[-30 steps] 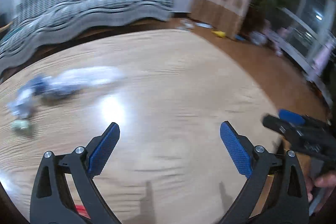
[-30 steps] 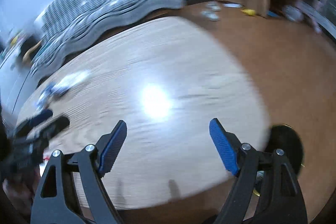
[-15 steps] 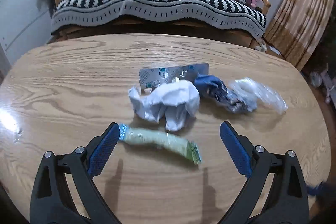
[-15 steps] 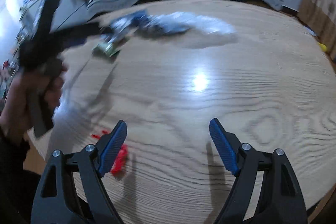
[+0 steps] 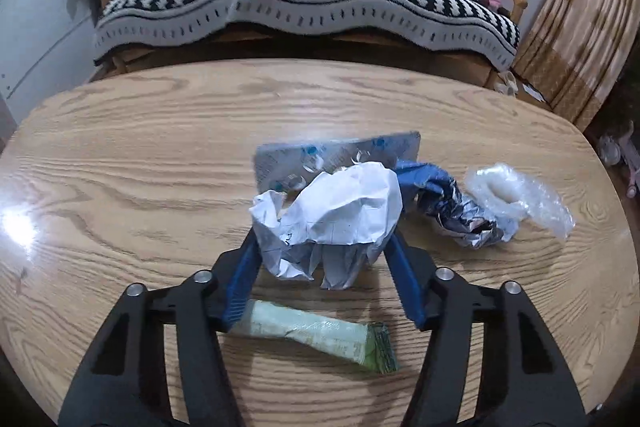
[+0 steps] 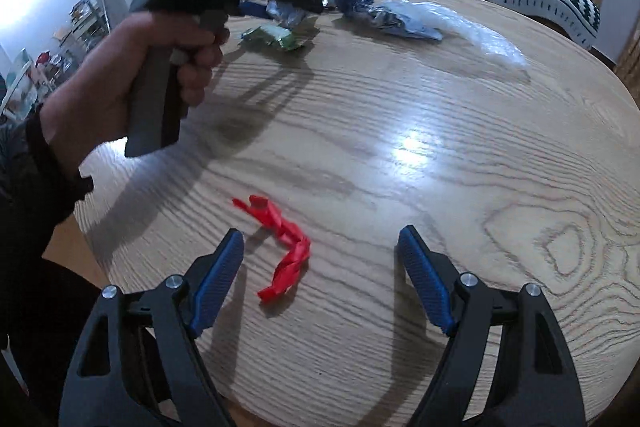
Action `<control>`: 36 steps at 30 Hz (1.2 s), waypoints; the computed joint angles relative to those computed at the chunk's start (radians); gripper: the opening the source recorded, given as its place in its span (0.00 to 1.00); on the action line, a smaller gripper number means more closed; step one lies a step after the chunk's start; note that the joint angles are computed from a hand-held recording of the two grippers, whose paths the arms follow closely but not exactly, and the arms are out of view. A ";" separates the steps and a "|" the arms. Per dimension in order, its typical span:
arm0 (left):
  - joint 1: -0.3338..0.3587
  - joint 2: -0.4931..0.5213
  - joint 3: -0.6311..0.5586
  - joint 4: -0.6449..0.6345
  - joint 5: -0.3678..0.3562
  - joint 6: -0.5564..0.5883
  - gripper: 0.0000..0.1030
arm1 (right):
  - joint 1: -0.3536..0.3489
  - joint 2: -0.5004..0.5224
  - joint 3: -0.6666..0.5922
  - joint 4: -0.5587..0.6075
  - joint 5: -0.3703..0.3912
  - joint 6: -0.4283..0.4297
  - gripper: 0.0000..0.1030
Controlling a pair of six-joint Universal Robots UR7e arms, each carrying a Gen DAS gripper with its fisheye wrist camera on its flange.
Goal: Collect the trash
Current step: 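Grasp the white tissue with left tool while right tool grasps red plastic toy, then lift the tissue and red toy and turn toward the bin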
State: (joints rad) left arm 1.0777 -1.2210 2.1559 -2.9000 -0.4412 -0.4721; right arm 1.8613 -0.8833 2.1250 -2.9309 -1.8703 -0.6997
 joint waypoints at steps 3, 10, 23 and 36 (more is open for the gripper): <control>-0.024 -0.028 0.018 0.017 0.011 -0.026 0.56 | 0.011 0.006 0.013 -0.021 -0.016 -0.031 0.72; -0.101 -0.084 0.052 0.134 0.038 -0.121 0.56 | 0.031 0.023 0.044 -0.112 -0.048 -0.099 0.16; -0.267 0.006 0.047 0.204 -0.002 -0.174 0.56 | -0.049 -0.148 0.091 -0.156 -0.032 -0.040 0.15; -0.400 0.428 -0.154 0.037 -0.215 -0.013 0.56 | -0.381 -0.487 0.089 -0.160 -0.015 -0.015 0.16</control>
State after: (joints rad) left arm 0.6781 -0.7930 2.0015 -2.8634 -0.6558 -0.4851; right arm 1.4806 -1.3707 2.2140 -3.0909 -1.8852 -0.7152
